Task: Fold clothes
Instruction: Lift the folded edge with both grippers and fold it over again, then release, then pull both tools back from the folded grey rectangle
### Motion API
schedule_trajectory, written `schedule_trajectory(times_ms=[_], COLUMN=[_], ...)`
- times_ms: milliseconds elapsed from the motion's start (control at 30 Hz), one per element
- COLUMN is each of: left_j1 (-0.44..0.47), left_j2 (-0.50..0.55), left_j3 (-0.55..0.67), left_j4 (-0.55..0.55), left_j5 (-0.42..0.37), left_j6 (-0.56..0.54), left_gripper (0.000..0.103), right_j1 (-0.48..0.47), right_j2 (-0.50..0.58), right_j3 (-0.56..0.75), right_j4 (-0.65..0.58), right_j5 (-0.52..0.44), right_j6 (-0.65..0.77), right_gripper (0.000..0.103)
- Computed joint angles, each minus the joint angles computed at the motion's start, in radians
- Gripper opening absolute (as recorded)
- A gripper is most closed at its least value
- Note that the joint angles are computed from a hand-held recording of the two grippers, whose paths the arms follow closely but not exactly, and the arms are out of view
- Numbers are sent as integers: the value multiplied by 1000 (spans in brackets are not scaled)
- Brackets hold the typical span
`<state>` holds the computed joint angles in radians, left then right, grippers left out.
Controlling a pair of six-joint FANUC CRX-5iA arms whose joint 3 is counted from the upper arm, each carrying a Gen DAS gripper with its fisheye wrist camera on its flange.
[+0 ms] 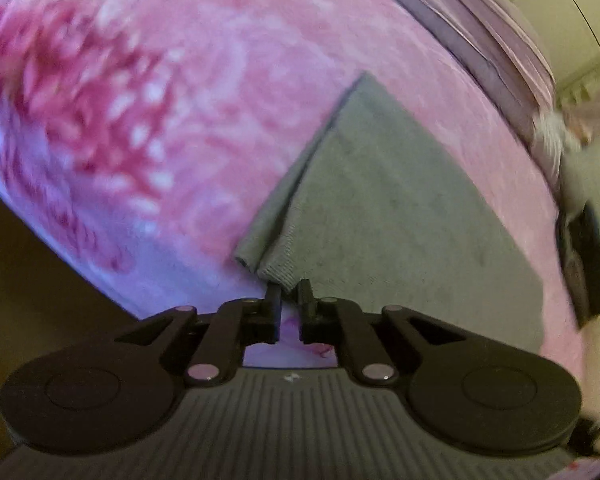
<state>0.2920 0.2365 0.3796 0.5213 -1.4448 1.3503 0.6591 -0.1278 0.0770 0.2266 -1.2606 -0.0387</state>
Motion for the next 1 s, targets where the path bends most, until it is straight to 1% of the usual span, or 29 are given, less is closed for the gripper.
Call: schedule_trajectory(times_ms=[33,100,133,167,200,233,333,400,467,533,567,600,633,667,700,733,800,833,867,900,933,967,1000], left_j1=[-1,-10,-15,-25,-37,-55,-130,-183,-237,-277,-297,-316,-326,-328,-321,-304,-268,-251,-236,-226,-212,-204,-205], left_j2=[7,32,41,46,55,72,169,221,289,311,307,284,253,231,217,209,225,227,226,229,227,225,210], left_j3=[35,137,182,217,245,275,370,373,404,362,327,268,200,150,102,63,63,62,50,45,35,26,5], left_j4=[-19,-84,-115,-140,-151,-151,-101,-35,27,103,125,130,131,128,138,168,194,197,205,223,251,269,278], left_j5=[-29,-93,-110,-106,-95,-85,-45,39,81,140,173,233,299,349,401,441,470,482,508,510,504,496,509], left_j6=[-26,-44,-65,-95,-134,-173,-279,-356,-422,-523,-602,-690,-769,-826,-871,-912,-929,-927,-937,-943,-939,-923,-926], left_gripper=[6,6,6,6,6,6,6,6,6,6,9,14,14,14,14,14,14,14,18,25,25,25,25], right_j1=[6,42,59,71,74,68,38,14,-4,-22,-22,-26,-29,-27,-38,-48,-83,-100,-121,-116,-107,-105,-101], right_j2=[43,142,177,202,207,210,237,278,328,374,392,407,427,437,439,421,372,347,311,289,296,280,262], right_j3=[70,208,248,274,276,278,267,263,255,239,232,226,222,203,183,155,105,79,37,18,11,-27,-41], right_j4=[20,128,190,256,287,305,314,305,318,338,356,352,362,406,436,442,409,396,374,386,450,507,512], right_j5=[-96,-318,-388,-421,-403,-351,-135,-5,109,232,274,323,343,341,359,371,389,400,446,441,383,378,369], right_j6=[18,82,125,181,224,273,431,539,599,634,634,659,704,745,753,743,720,712,706,668,627,579,519], right_gripper=[35,38,38,38,38,38,38,38,38,38,38,38,38,38,40,45,51,52,52,52,52,52,52])
